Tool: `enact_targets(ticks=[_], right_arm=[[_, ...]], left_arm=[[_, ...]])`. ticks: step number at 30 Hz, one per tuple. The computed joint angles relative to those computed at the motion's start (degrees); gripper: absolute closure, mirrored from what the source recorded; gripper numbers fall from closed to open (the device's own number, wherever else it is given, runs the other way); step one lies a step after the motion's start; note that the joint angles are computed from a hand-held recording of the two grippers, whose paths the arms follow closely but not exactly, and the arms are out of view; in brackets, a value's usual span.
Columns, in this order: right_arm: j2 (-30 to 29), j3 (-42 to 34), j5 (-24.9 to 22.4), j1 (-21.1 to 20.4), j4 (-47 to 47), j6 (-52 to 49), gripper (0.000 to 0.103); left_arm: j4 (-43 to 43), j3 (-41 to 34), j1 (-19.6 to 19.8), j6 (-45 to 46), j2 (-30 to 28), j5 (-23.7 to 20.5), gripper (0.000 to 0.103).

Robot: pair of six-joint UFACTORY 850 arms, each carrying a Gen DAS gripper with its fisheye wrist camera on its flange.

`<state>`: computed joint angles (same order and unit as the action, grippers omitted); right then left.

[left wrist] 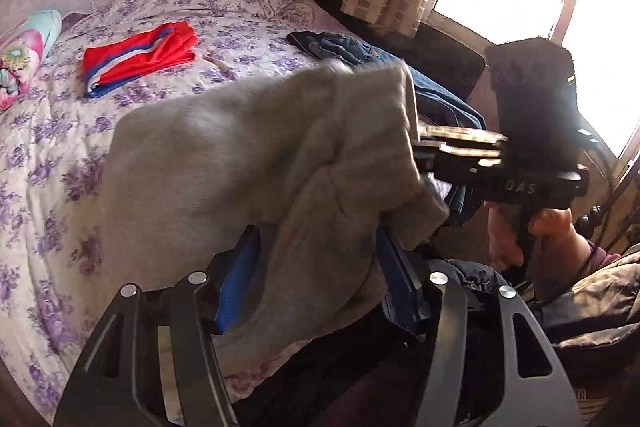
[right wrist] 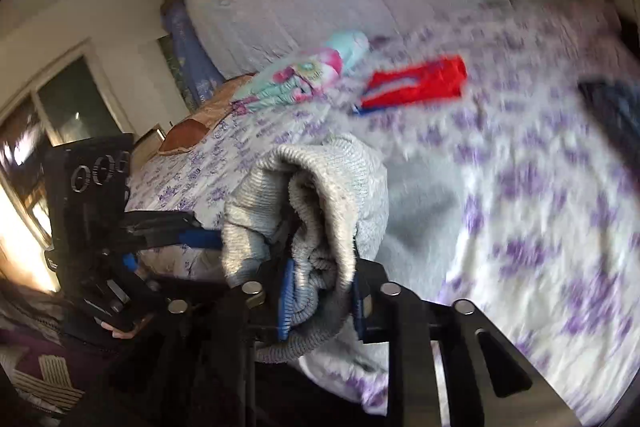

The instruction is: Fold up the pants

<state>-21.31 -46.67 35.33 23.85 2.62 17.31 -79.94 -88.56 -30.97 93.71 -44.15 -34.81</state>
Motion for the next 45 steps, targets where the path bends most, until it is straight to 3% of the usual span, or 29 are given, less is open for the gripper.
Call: enact_targets(ticks=[2, 4, 6, 8, 10, 12, 13, 15, 18, 19, 21, 23, 24, 26, 29, 30, 32, 34, 35, 38, 43, 45], right_arm=[[2.3, -1.3, -1.3, 1.0, 2.6, -8.0, 0.083], [3.2, -2.8, -4.2, -0.7, 0.2, -7.7, 0.081], [1.1, -6.2, -13.7, -4.6, -2.0, 2.0, 0.071], [-3.2, -7.5, -19.3, -8.0, -2.7, 13.9, 0.060], [-5.0, -4.9, -16.3, -9.0, -3.1, 18.3, 0.052], [-1.7, -0.3, -10.3, -8.0, 2.4, 13.2, 0.052], [0.8, 2.0, -7.1, -6.8, 8.4, 7.2, 0.051], [6.0, 6.0, 1.8, -2.8, 17.9, -4.3, 0.050], [8.4, 5.2, 3.7, 0.6, 15.3, -7.7, 0.050], [6.9, 3.0, 1.2, 0.7, 12.1, -7.0, 0.050], [1.5, -3.6, -9.2, -0.7, 12.7, -7.5, 0.050], [-6.7, -9.4, -16.2, -3.1, 9.2, -0.5, 0.049], [-8.4, -9.9, -16.1, -4.1, 6.6, 3.1, 0.049], [-5.9, -6.7, -11.2, -4.1, 2.8, 6.9, 0.048], [1.7, 1.3, -0.8, -2.8, 2.9, 7.3, 0.017], [4.1, 3.5, 1.1, -2.0, 7.7, 2.9, 0.003], [7.3, 7.7, 4.3, -2.1, 11.0, 1.2, 0.003], [7.4, 9.2, 3.2, -4.2, 4.9, 9.2, 0.003], [5.9, 9.2, 3.6, -5.5, 0.0, 15.2, 0.003], [-0.4, 6.8, 5.0, -8.6, -13.2, 32.1, 0.003], [-9.9, 1.9, 16.5, -12.5, -27.5, 49.8, 0.003], [-11.4, -0.5, 17.8, -12.9, -31.0, 52.5, 0.003]], left_arm=[[-5.9, 1.5, -1.0, 7.9, 1.1, -0.4, 0.044], [-7.2, 0.7, -2.3, 10.0, 1.1, 0.5, 0.035], [-1.6, -5.0, -2.8, 2.4, -3.1, -1.3, 0.031], [7.4, -12.8, -3.4, -9.1, -9.8, -2.0, 0.036], [10.5, -14.0, -3.3, -12.9, -10.5, -3.0, 0.042], [6.8, -8.9, -2.3, -7.1, -6.3, -4.3, 0.041], [3.3, -5.5, -1.8, -2.3, -3.7, -3.1, 0.040], [-6.6, 2.0, -1.1, 9.0, 2.4, 2.6, 0.022], [-10.5, 3.9, 0.1, 10.6, 3.5, 6.5, 0.018], [-7.2, 2.2, 0.4, 6.3, 1.6, 7.0, 0.018], [-1.9, -2.3, -0.3, -0.9, -4.0, 11.0, 0.022], [-4.9, -3.8, -0.1, 1.5, -6.9, 11.3, 0.017], [-8.5, -3.3, 0.1, 5.1, -6.8, 10.7, 0.017], [-9.7, -1.7, 0.6, 4.9, -5.2, 9.2, 0.019], [-10.7, 0.7, 2.9, 5.4, -1.6, 2.7, 0.018], [-13.5, 1.8, 3.8, 8.0, -0.5, 1.7, 0.011], [-17.4, 3.3, 6.2, 9.5, 1.0, -0.1, 0.004], [-14.9, 1.5, 8.1, 3.9, -0.5, -0.6, 0.004], [-12.2, -0.7, 8.8, -1.3, -2.4, -0.7, 0.005], [-2.1, -10.0, 10.2, -17.1, -9.9, -7.0, 0.005], [1.6, -23.7, 9.8, -25.7, -20.2, -19.5, 0.005], [4.3, -30.0, 9.5, -32.0, -24.1, -21.8, 0.005]])
